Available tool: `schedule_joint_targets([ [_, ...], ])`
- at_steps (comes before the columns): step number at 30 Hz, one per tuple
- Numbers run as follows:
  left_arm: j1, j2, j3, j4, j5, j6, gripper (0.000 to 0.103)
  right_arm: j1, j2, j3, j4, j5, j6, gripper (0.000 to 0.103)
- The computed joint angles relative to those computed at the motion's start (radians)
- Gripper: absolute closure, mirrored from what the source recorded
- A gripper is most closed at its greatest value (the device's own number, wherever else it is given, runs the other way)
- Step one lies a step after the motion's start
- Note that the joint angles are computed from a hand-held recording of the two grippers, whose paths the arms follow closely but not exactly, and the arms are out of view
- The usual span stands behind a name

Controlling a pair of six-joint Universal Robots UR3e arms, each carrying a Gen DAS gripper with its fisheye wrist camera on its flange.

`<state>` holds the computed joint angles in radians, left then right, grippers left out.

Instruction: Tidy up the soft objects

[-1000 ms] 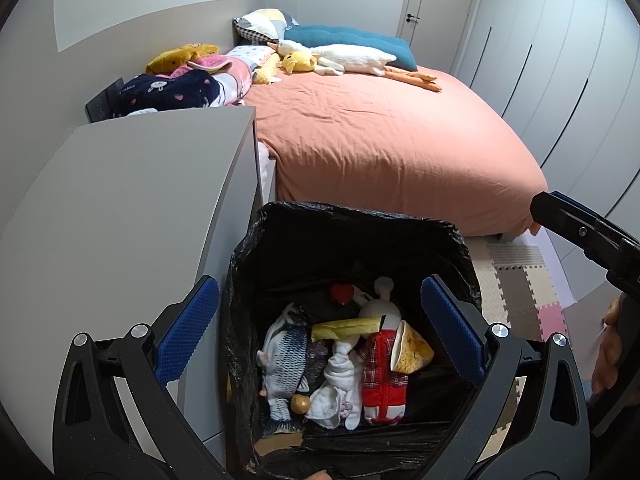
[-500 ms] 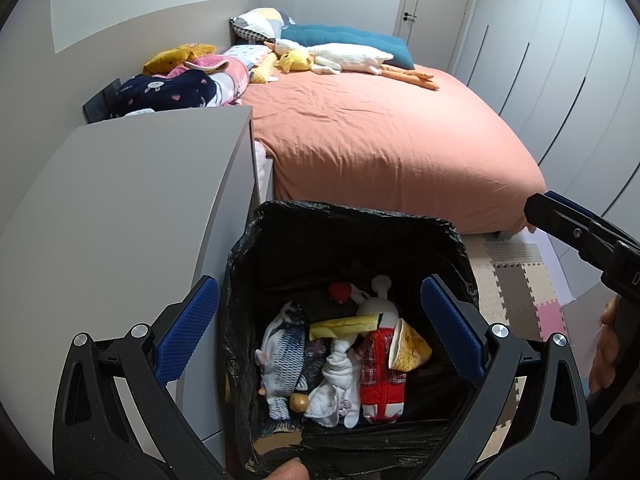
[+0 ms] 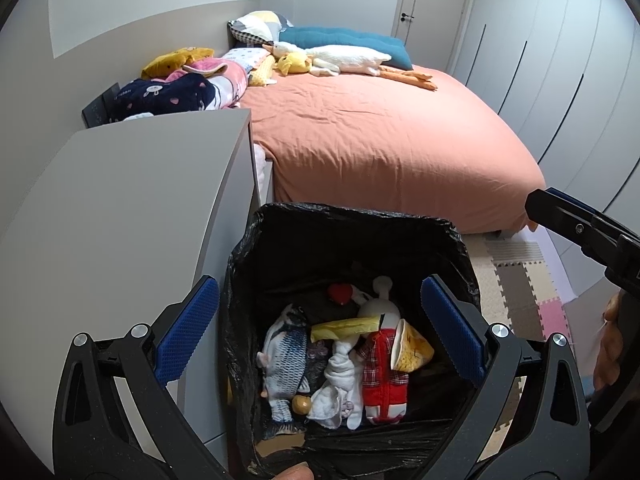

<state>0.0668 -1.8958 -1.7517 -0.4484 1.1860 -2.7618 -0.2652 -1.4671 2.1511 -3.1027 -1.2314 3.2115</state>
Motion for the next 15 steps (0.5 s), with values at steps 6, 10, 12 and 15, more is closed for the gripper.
schedule_joint_targets([
  [6,0.001,0.000,-0.001,0.001,0.000,0.005,0.005,0.004,0.002,-0.002,-0.001,-0.004,0.004,0.028],
  [10,0.000,0.001,-0.005,0.003,0.003,0.009,0.005,0.005,0.001,-0.003,0.001,-0.006,0.004,0.028],
  [12,-0.001,0.000,-0.006,0.006,0.005,0.013,0.005,0.004,-0.001,-0.001,0.001,-0.003,0.005,0.028],
  [15,-0.007,0.001,-0.012,0.014,0.011,0.016,0.005,0.005,0.002,-0.004,0.002,-0.005,0.004,0.028],
])
